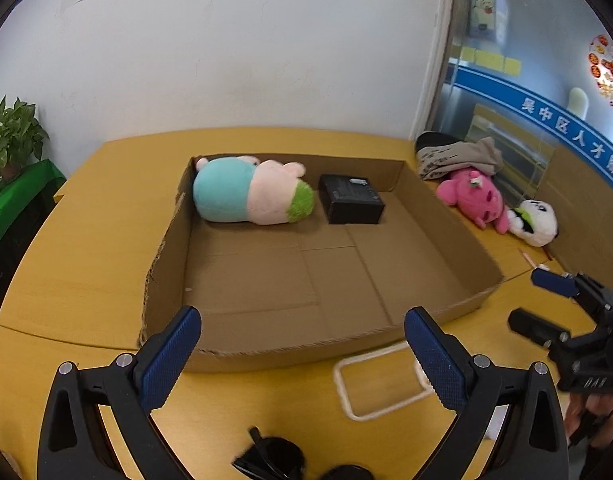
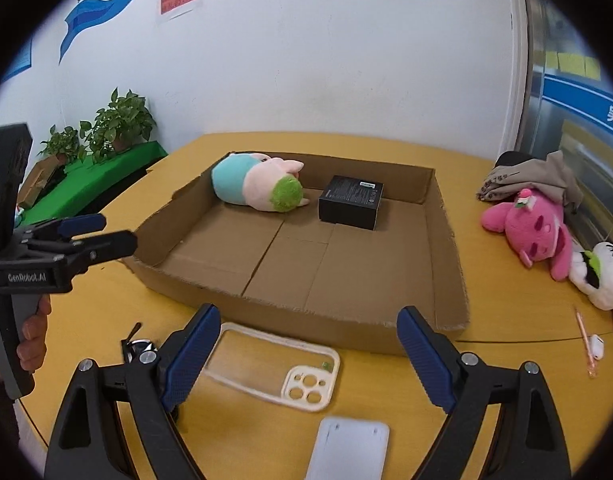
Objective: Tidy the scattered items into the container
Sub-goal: 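Move the right gripper back toward the white power bank on the table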
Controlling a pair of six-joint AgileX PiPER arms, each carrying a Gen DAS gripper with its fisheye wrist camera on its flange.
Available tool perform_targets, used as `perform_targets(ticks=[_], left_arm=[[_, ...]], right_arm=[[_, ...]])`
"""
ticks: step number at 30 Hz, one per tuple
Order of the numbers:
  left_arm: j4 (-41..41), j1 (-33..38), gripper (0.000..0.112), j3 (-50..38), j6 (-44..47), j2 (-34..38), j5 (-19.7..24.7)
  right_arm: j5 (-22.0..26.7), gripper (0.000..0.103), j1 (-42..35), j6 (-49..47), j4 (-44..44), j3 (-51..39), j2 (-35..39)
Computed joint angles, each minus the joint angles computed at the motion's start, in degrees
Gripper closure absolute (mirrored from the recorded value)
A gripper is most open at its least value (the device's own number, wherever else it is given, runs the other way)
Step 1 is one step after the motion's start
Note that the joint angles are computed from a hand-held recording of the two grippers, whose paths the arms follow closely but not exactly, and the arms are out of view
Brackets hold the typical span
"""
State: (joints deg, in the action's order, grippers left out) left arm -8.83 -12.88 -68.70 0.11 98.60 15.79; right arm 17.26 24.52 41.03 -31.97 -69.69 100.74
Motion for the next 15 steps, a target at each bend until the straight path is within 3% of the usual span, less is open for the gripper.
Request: perform_targets(ticks=[3,7,9,11,15], left_arm=[[-4.31,2.74,0.009,-3.93,3.97,5.55,1.75],[-8.5,5.66,0.013,-9.05,8.37,12.32,7.61],[-10.64,6.58,0.015,-9.27,10.16,13.74,8.88],[-14.68,7.4,0.015,-8.34,13.75,13.42,9.36],[-13.29,6.86,0.015,-6.09,13.05,11.88,9.74]], right_arm=[[-0.99,0.013,-3.91,-14.24,13.87,-5.95,6.39],[2.86,0.013,-7.75,-24.05,24.77,-13.21,14.24],[3.5,0.013,-8.93,-26.47,27.99,-13.35,15.61],[0.5,0.013,-8.92,-26.13,26.54,-9.82,14.4],[-1.71,0.013,-8.65,-25.04,24.7,-5.9,12.21]])
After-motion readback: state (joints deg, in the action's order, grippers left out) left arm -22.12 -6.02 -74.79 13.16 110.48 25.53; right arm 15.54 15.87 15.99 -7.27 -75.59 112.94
